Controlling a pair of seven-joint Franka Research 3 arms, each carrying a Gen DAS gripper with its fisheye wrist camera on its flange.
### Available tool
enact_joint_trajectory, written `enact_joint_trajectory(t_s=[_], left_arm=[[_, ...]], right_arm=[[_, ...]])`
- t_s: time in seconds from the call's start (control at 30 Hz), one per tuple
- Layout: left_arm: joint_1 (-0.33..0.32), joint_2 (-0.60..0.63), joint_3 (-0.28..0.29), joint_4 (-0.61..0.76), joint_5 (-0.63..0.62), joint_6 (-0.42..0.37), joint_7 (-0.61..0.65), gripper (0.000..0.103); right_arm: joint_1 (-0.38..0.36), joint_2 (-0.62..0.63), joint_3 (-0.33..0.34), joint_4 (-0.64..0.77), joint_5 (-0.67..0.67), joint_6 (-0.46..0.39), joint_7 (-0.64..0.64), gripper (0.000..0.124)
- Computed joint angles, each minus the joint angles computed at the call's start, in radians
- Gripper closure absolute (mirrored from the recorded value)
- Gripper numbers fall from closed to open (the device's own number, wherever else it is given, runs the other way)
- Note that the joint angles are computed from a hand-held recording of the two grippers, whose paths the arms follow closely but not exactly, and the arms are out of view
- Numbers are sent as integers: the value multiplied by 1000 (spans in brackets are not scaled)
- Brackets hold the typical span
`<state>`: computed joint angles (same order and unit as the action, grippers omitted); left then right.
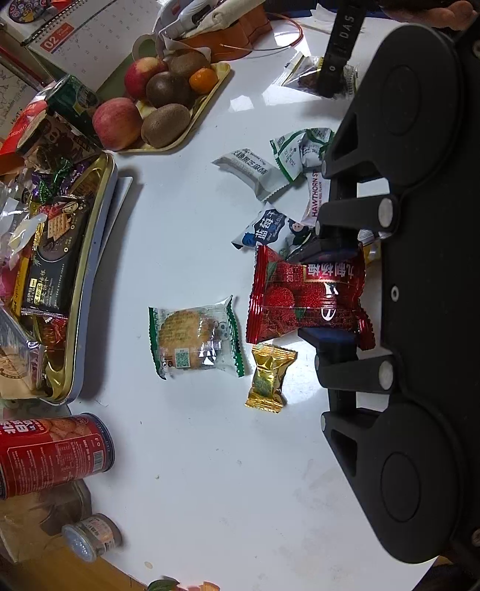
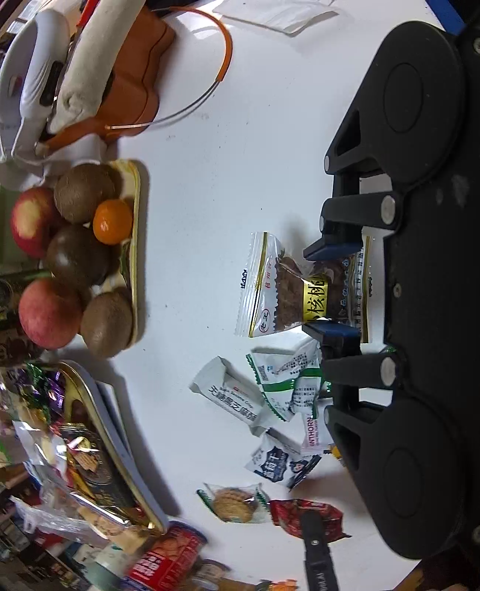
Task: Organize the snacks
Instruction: 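Carry both packets to the gold tray and open both tools to release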
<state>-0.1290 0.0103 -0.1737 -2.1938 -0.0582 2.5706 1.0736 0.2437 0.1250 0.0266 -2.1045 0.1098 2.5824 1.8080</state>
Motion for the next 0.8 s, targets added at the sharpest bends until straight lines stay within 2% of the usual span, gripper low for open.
enact_joint_trajectory(t_s=[0.13,0.3,0.5,0.63,0.8], left_arm=[[-7,-62,0,-34,-20,-12,6,60],[-34,-182,4,-104,-24,-37,0,60],[-85,-309,3,-207,-16,-55,-18,60],[-122,-385,-6,-291,1,-77,-50,60],[-192,-484,14,-403,-56,-93,-53,60]], right_arm=[[-7,-66,4,-56,49,56,6,87],[-1,-191,24,-174,187,159,-64,87],[70,-398,34,-370,353,232,-162,87],[101,-531,61,-501,364,215,-160,87],[118,-665,94,-612,314,142,-127,87]])
